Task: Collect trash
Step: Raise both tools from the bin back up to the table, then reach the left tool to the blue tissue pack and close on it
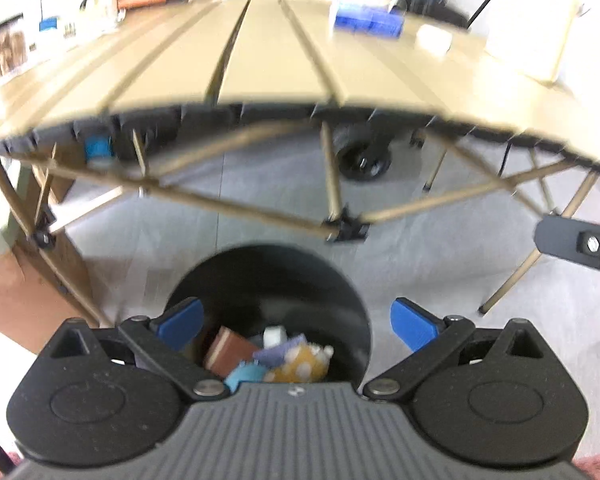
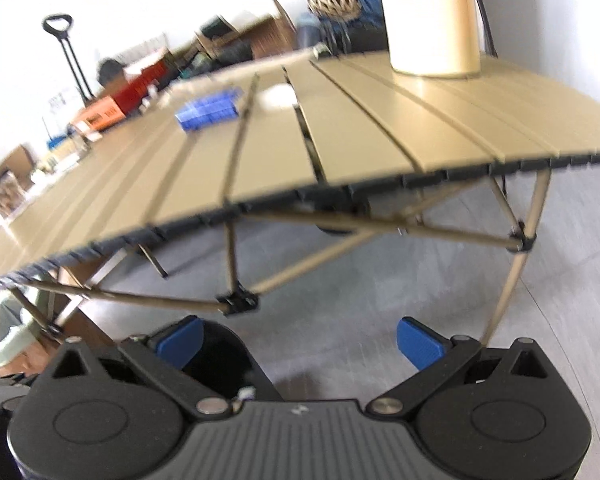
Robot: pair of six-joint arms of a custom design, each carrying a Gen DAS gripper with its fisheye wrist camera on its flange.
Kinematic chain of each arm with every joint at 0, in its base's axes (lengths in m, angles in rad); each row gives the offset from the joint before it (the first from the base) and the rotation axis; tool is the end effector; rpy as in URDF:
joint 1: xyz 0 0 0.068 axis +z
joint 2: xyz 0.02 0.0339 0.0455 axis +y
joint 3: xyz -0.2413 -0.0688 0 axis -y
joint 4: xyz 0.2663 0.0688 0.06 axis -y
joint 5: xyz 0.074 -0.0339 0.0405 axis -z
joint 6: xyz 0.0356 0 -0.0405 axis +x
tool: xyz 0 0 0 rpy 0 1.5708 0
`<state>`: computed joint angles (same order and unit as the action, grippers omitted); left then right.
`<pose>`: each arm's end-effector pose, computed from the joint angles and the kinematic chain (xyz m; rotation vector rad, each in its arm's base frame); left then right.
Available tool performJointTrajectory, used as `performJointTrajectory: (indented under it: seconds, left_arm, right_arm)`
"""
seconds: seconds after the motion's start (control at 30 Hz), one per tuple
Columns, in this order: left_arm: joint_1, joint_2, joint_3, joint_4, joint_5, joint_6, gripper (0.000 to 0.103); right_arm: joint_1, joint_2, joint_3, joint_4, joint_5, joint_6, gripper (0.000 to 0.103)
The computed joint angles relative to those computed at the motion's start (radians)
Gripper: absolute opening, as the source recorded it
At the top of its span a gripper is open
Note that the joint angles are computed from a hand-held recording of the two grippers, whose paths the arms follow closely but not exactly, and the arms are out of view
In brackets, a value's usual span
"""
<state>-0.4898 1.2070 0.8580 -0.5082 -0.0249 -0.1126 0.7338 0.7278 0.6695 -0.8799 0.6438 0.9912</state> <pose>0.2445 -0.1294 0.2215 0.4468 2.4011 -0.2410 0.1404 0.0978 0.2358 0.5346 2.2091 0.0714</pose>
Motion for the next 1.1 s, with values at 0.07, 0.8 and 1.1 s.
performJointTrajectory:
  seconds: [0.07,0.8,1.1]
  left_arm:
    - [-0.014,-0.059,-0.014,0.006,0.001,0.006,0.102]
    - [-0.130,-0.034,0.212,0.244,-0.104,-0.007,0.103]
    - [-0.173,0.263,0.489,0.276,-0.150,0.020,0.103]
  right_arm:
    - [0.030,-0.030,0.021,-0.009,0.041,0.001,0.103]
    - [-0.478,-0.104,0.130,0.426,-0.191,-0.475,0.103]
    - [-0.739,0.150,0.232,0.593,-0.346,-0.537,0.103]
